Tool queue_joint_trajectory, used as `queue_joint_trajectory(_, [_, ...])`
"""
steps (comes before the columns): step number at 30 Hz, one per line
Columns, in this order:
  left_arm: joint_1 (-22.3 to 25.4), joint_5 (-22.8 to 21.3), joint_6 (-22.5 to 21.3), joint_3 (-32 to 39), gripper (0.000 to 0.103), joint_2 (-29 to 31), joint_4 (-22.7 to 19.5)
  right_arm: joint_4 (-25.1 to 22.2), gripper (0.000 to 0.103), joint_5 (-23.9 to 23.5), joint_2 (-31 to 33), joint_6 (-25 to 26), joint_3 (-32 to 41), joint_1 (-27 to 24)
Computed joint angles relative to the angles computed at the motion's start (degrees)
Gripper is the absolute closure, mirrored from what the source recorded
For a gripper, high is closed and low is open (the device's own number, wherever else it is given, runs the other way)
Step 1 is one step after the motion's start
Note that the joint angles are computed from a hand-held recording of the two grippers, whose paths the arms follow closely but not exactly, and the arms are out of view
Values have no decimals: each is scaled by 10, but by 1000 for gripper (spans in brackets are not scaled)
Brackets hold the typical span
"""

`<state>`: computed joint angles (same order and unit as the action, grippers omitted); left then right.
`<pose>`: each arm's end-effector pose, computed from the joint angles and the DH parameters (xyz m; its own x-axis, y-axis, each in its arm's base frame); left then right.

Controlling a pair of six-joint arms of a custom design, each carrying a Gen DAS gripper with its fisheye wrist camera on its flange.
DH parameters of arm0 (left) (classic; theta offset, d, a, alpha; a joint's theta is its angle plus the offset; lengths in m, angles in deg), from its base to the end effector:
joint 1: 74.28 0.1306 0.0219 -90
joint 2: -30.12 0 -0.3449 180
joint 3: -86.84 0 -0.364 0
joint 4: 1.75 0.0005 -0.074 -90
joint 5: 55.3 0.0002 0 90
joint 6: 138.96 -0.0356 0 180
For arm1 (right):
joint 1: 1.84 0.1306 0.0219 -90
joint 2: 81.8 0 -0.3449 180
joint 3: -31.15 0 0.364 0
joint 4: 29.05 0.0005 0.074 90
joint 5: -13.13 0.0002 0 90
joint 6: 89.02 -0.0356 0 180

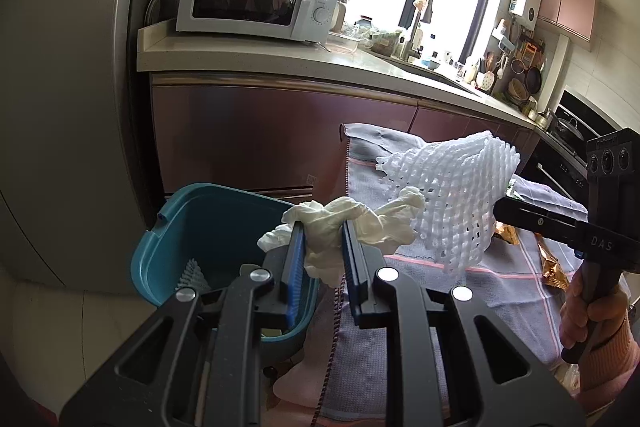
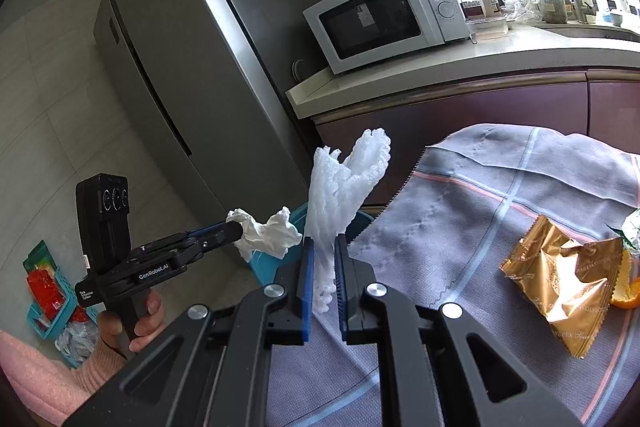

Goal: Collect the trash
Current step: 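Carry the tissue in the left tool and foam net in the right tool to the teal bin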

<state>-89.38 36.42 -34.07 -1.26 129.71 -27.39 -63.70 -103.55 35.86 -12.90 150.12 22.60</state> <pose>0.5128 -0.1400 0.3616 -0.5858 -0.1080 -0.8032 0.1387 0.9631 -0.2306 0.5710 0.2765 0.3861 -0.6564 -0.0628 -0.7518 -0.5704 0.6936 0.4400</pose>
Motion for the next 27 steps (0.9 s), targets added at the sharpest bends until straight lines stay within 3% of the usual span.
queue_joint_trajectory(27, [41,-17,20,-1,84,14,-15,-114,94,-24,129,28,188,32])
